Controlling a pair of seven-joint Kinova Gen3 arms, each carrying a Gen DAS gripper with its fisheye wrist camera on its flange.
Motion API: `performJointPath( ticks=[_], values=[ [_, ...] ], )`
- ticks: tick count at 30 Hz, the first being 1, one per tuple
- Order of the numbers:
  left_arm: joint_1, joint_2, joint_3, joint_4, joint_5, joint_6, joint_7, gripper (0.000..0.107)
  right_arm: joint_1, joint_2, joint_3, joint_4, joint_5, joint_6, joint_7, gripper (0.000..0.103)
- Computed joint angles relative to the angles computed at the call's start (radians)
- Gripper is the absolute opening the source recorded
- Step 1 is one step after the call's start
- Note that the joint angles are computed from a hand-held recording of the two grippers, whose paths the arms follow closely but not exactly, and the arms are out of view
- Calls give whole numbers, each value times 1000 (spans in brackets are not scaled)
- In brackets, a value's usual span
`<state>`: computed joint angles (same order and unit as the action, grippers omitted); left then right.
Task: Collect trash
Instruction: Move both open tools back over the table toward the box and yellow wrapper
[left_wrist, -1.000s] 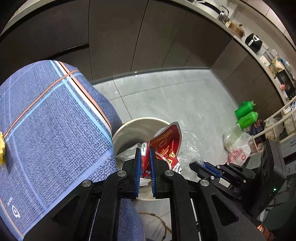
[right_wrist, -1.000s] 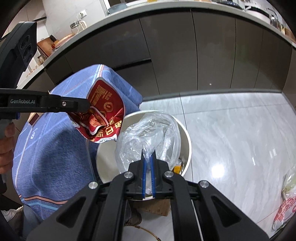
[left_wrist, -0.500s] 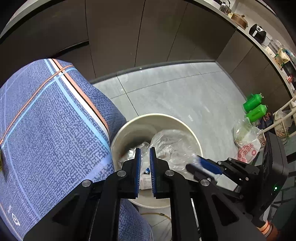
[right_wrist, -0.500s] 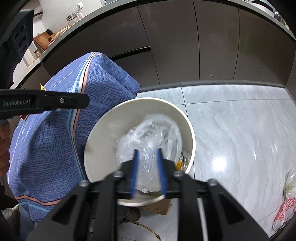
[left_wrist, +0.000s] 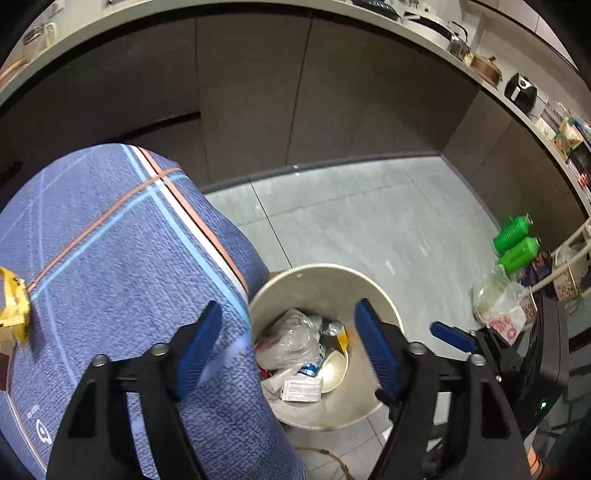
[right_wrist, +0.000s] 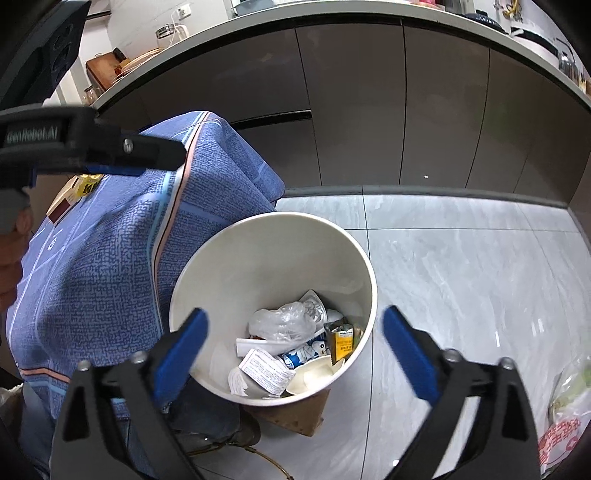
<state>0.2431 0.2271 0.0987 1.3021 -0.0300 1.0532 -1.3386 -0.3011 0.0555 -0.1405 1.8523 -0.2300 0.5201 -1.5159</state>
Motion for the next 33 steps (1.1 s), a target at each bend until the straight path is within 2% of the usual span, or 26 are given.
performJointPath(
  ticks=[3, 12, 27, 33],
  values=[
    [21, -32, -18, 38, -63, -34, 59, 94, 0, 3, 1, -10, 2, 17, -2, 100],
    [24, -65, -10, 52, -119, -18, 131, 94, -20, 6, -3, -42, 50, 44, -62, 100],
    [-33, -144, -6, 92, -81, -20, 125, 94, -50, -29, -15, -85, 109, 87, -114, 100],
    [-76, -221, -17, 141, -66, -18, 154, 94, -79, -42, -31, -118, 149, 110, -133, 100]
  ],
)
